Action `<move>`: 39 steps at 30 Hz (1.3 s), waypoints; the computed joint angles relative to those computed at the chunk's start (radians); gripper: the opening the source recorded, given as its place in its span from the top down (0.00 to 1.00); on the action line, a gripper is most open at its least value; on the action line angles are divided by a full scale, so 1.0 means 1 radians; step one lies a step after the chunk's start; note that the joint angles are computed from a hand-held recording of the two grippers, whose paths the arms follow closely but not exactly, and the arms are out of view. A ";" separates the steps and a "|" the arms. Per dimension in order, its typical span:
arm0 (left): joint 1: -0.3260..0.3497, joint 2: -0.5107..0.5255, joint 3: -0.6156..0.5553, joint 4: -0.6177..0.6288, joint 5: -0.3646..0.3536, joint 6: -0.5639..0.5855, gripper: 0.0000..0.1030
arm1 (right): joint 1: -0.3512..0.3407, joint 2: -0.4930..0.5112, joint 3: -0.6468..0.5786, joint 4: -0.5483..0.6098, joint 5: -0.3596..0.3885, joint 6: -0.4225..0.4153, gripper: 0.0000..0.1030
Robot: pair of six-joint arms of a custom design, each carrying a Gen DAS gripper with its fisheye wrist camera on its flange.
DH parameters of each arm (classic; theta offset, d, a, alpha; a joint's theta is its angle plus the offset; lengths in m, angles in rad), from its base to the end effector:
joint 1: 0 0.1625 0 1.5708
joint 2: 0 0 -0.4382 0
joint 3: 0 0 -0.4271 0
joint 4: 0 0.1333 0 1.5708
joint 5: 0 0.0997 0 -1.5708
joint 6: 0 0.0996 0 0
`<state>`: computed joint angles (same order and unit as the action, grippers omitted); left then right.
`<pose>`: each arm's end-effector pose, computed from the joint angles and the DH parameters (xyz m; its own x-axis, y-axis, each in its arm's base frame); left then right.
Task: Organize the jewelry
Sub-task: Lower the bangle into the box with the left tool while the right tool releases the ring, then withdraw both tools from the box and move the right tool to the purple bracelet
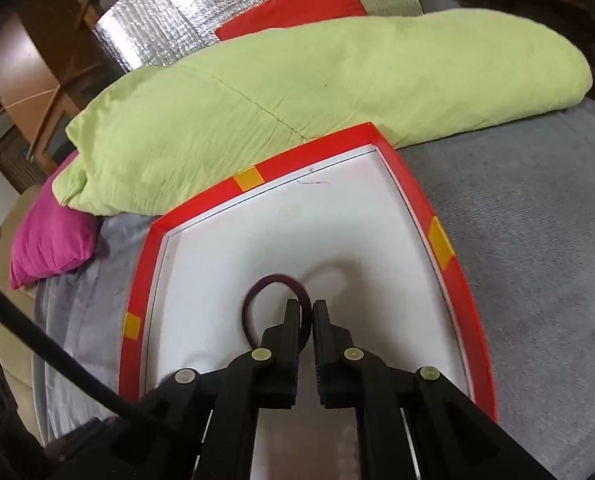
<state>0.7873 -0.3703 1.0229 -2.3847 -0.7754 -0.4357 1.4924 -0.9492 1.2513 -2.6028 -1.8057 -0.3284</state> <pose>-0.4603 -0.7517 0.0089 -0.8170 0.0791 -0.5712 0.3881 0.8081 -0.4431 0.0470 -0.8080 0.3860 -0.9251 -0.0211 0.3792 -0.2535 0.7777 -0.5752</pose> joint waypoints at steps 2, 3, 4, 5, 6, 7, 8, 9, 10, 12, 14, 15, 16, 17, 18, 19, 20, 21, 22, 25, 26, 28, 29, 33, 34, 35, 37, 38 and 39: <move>0.000 0.001 -0.002 -0.014 0.005 0.011 0.95 | -0.006 0.002 -0.013 0.020 0.020 0.008 0.81; 0.000 0.001 -0.001 -0.027 0.007 0.018 0.91 | -0.009 -0.002 -0.013 0.024 0.033 0.019 0.66; -0.002 -0.004 0.007 -0.047 0.012 0.022 0.81 | -0.015 -0.012 -0.004 0.012 0.056 0.036 0.54; -0.005 -0.010 0.018 -0.063 0.020 0.020 0.75 | -0.021 -0.025 0.014 -0.018 0.076 0.044 0.53; -0.008 -0.018 0.033 -0.084 0.035 0.018 0.65 | -0.024 -0.036 0.029 -0.041 0.085 0.044 0.53; -0.012 -0.022 0.041 -0.094 0.047 0.017 0.61 | -0.025 -0.047 0.037 -0.055 0.090 0.039 0.53; -0.016 -0.030 0.053 -0.102 0.062 0.013 0.61 | -0.025 -0.053 0.040 -0.060 0.092 0.035 0.53; -0.019 -0.036 0.061 -0.102 0.073 0.005 0.60 | -0.028 -0.067 0.050 -0.069 0.099 0.035 0.53; -0.022 -0.046 0.077 -0.101 0.085 -0.013 0.58 | -0.031 -0.080 0.061 -0.075 0.109 0.038 0.53; -0.027 -0.061 0.098 -0.098 0.105 -0.045 0.50 | -0.035 -0.107 0.082 -0.075 0.120 0.034 0.53; -0.033 -0.073 0.119 -0.089 0.140 -0.070 0.48 | -0.036 -0.129 0.101 -0.076 0.108 0.019 0.53; -0.040 -0.082 0.134 -0.078 0.166 -0.080 0.48 | -0.036 -0.136 0.106 -0.078 0.105 0.015 0.53; -0.043 -0.087 0.144 -0.076 0.181 -0.081 0.47 | -0.038 -0.147 0.116 -0.082 0.103 0.012 0.53; -0.048 -0.094 0.157 -0.075 0.195 -0.083 0.45 | -0.041 -0.155 0.120 -0.081 0.102 0.014 0.53; -0.054 -0.107 0.178 -0.074 0.207 -0.094 0.42 | -0.044 -0.164 0.125 -0.078 0.102 0.020 0.53; -0.057 -0.115 0.193 -0.075 0.214 -0.104 0.39 | -0.048 -0.172 0.130 -0.073 0.103 0.027 0.53; -0.060 -0.126 0.211 -0.077 0.220 -0.117 0.39 | -0.053 -0.183 0.137 -0.067 0.106 0.037 0.53; -0.063 -0.137 0.227 -0.075 0.219 -0.132 0.39 | -0.059 -0.194 0.144 -0.063 0.109 0.043 0.53; -0.066 -0.151 0.248 -0.074 0.214 -0.147 0.39 | -0.063 -0.203 0.151 -0.058 0.108 0.046 0.53; -0.073 -0.181 0.297 -0.075 0.203 -0.190 0.38 | -0.075 -0.236 0.181 -0.049 0.100 0.045 0.53; -0.074 -0.188 0.308 -0.074 0.201 -0.198 0.38 | -0.079 -0.246 0.190 -0.043 0.097 0.044 0.53; -0.078 -0.199 0.327 -0.066 0.202 -0.208 0.38 | -0.087 -0.271 0.215 -0.028 0.088 0.043 0.53; -0.079 -0.203 0.334 -0.058 0.205 -0.210 0.38 | -0.093 -0.287 0.230 -0.019 0.082 0.043 0.53; -0.087 -0.220 0.365 -0.007 0.217 -0.230 0.38 | -0.110 -0.334 0.280 0.020 0.063 0.021 0.53; -0.088 -0.226 0.372 0.011 0.216 -0.240 0.38 | -0.113 -0.345 0.292 0.029 0.051 0.013 0.53; -0.088 -0.232 0.379 0.027 0.214 -0.250 0.38 | -0.116 -0.357 0.307 0.043 0.037 0.003 0.53; -0.087 -0.242 0.388 0.064 0.212 -0.270 0.38 | -0.119 -0.371 0.326 0.057 0.021 -0.016 0.53; -0.087 -0.248 0.394 0.075 0.211 -0.277 0.38 | -0.119 -0.376 0.334 0.062 0.009 -0.029 0.53; -0.087 -0.252 0.399 0.081 0.209 -0.281 0.38 | -0.119 -0.378 0.339 0.065 0.003 -0.040 0.53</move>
